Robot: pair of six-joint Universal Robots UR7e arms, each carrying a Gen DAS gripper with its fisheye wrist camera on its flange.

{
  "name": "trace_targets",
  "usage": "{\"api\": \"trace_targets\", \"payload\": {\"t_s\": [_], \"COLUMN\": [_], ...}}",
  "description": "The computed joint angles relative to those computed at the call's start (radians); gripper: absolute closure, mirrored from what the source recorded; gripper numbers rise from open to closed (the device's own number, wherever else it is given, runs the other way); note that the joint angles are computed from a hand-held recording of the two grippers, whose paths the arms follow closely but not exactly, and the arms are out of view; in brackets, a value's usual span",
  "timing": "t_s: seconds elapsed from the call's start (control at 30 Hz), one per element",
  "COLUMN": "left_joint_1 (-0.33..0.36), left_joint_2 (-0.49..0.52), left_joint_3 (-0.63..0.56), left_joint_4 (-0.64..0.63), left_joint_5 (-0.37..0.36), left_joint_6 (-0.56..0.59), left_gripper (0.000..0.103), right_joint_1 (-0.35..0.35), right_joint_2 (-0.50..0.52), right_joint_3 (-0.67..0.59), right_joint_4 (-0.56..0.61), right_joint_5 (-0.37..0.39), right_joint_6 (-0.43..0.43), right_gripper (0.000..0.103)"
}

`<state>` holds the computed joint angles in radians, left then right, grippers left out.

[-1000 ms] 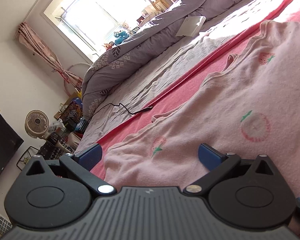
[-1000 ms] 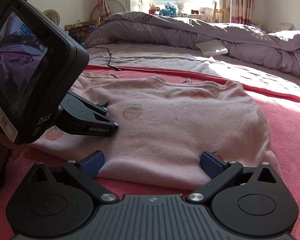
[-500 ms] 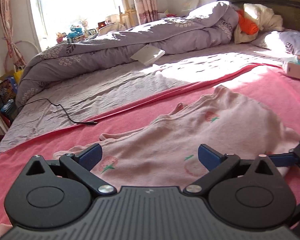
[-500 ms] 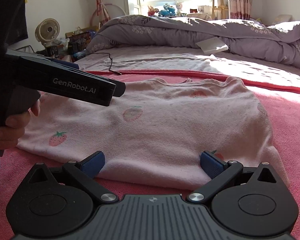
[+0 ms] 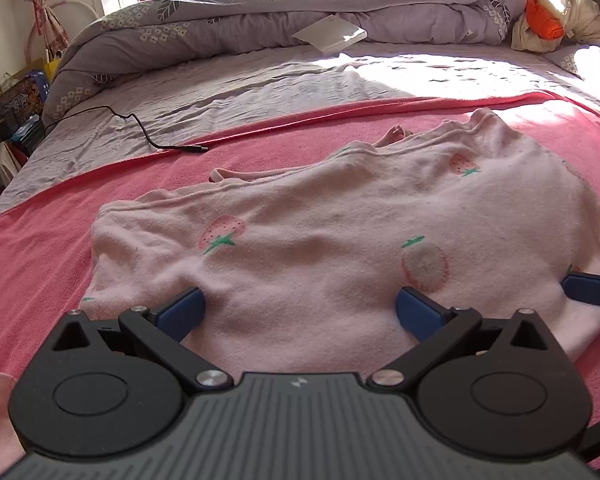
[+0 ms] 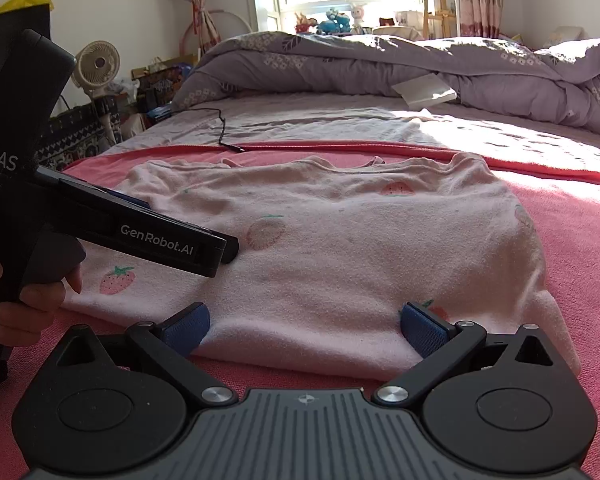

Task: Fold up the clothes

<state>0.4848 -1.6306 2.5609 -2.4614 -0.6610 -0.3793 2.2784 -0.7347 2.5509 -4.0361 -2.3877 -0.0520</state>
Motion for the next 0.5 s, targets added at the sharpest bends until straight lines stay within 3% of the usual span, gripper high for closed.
{"api": "trace_targets", "payload": {"t_s": [0.2,0.5], "left_joint_1": [0.097,0.201], "left_joint_2": [0.107,0.319], "left_joint_3": [-0.109,-0.266], "left_joint_4": [-0.024,-0.095], "left_joint_5": [-0.031,0.061], "left_joint_6": [0.007,0.045], "left_gripper": [0.0,0.0], "right_joint_1": [-0.004,-0.021], "right_joint_2": [-0.001,-0.002], "right_joint_3": [0.002,0.017], "right_joint_4": [-0.006,-0.047], "right_joint_5": [0.007,0.042], "right_joint_6": [0.0,0.0], "right_gripper": [0.0,0.0]}}
